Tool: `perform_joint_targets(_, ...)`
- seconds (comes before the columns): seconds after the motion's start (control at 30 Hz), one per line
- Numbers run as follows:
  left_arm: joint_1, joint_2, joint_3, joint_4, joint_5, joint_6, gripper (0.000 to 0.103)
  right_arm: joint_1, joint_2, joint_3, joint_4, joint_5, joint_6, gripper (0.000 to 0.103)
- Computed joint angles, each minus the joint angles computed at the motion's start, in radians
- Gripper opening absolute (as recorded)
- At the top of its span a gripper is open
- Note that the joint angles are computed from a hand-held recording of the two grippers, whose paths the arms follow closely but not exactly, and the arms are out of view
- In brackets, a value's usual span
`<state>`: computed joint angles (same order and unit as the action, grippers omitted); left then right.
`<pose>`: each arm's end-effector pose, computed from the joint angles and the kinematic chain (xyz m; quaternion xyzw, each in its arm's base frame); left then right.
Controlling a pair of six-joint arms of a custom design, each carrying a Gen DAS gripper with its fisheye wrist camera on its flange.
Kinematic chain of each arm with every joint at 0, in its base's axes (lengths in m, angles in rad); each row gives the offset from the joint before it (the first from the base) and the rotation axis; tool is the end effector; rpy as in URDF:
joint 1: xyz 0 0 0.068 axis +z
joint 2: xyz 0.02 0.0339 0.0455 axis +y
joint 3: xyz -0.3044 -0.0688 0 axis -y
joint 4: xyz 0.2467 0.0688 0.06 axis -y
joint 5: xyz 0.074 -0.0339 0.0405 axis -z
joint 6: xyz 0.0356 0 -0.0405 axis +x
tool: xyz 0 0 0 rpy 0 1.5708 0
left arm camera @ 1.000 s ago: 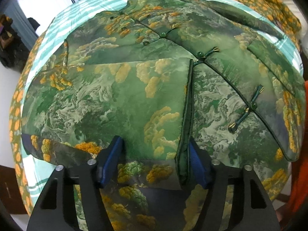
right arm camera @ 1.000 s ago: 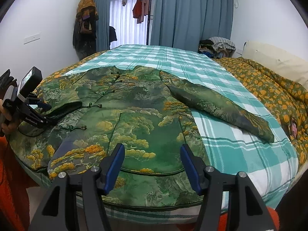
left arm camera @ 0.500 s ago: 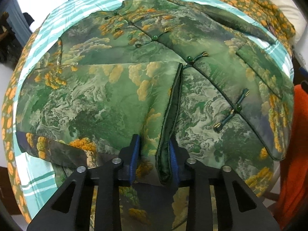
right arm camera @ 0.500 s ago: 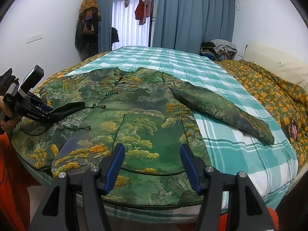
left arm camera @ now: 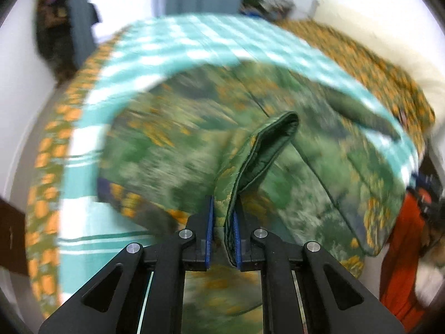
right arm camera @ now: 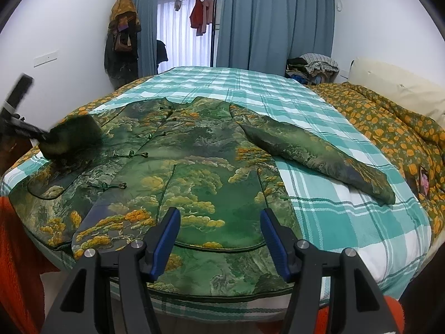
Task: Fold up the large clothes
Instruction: 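Grasp the other folded sleeve cuff with the left gripper and unfold it outward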
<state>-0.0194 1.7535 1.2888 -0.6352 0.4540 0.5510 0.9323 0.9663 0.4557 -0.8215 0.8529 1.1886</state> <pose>0.3704 -0.0228 0.2615 0.3169 0.8944 -0.1515 0.2768 0.0898 0.0760 0.2011 0.1644 0.8903 -0.1060 0.4113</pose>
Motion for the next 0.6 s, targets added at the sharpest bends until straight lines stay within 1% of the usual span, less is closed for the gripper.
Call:
perform_joint_targets(0.03,0.056,0.004,0.054,-0.032,0.023,-0.014,0.010,-0.001,0.000,-0.001,0.002,-0.001,0.000,0.061)
perform_joint_targets(0.1,0.133,0.026,0.131,-0.064,0.052,-0.042,0.011,-0.023,-0.008,-0.009,0.027,-0.011,-0.026,0.061)
perform_joint_targets(0.13,0.193,0.046,0.191,-0.081,0.068,-0.071,0.011,-0.022,-0.009,-0.010,0.027,-0.012,-0.023,0.061)
perform_joint_targets(0.2,0.272,0.081,0.265,-0.081,0.071,-0.114,0.011,-0.030,-0.009,-0.013,0.040,-0.017,-0.032,0.061)
perform_joint_targets(0.3,0.388,0.163,0.384,-0.063,0.023,-0.231,0.012,-0.031,-0.009,-0.013,0.043,-0.017,-0.037,0.061)
perform_joint_targets(0.37,0.446,0.221,0.446,-0.039,-0.046,-0.316,0.018,-0.031,-0.009,-0.014,0.043,-0.016,-0.036,0.061)
perform_joint_targets(0.4,0.465,0.236,0.455,-0.021,-0.086,-0.356,0.021,-0.031,-0.008,-0.014,0.044,-0.016,-0.036,0.061)
perform_joint_targets(0.43,0.493,0.251,0.456,0.004,-0.129,-0.421,0.034,-0.032,-0.007,-0.014,0.044,-0.017,-0.035,0.061)
perform_joint_targets(0.47,0.510,0.257,0.452,0.012,-0.128,-0.452,0.055,-0.033,-0.006,-0.014,0.046,-0.017,-0.035,0.061)
perform_joint_targets(0.5,0.536,0.254,0.427,0.039,-0.109,-0.505,0.063,-0.034,-0.004,-0.013,0.047,-0.017,-0.035,0.061)
perform_joint_targets(0.53,0.547,0.242,0.395,0.070,-0.100,-0.533,0.071,-0.036,-0.001,-0.013,0.051,-0.018,-0.037,0.061)
perform_joint_targets(0.57,0.555,0.224,0.348,0.107,-0.094,-0.558,0.074,-0.039,0.000,-0.013,0.054,-0.019,-0.039,0.061)
perform_joint_targets(0.6,0.554,0.214,0.324,0.119,-0.095,-0.561,0.076,-0.040,0.001,-0.013,0.054,-0.019,-0.040,0.061)
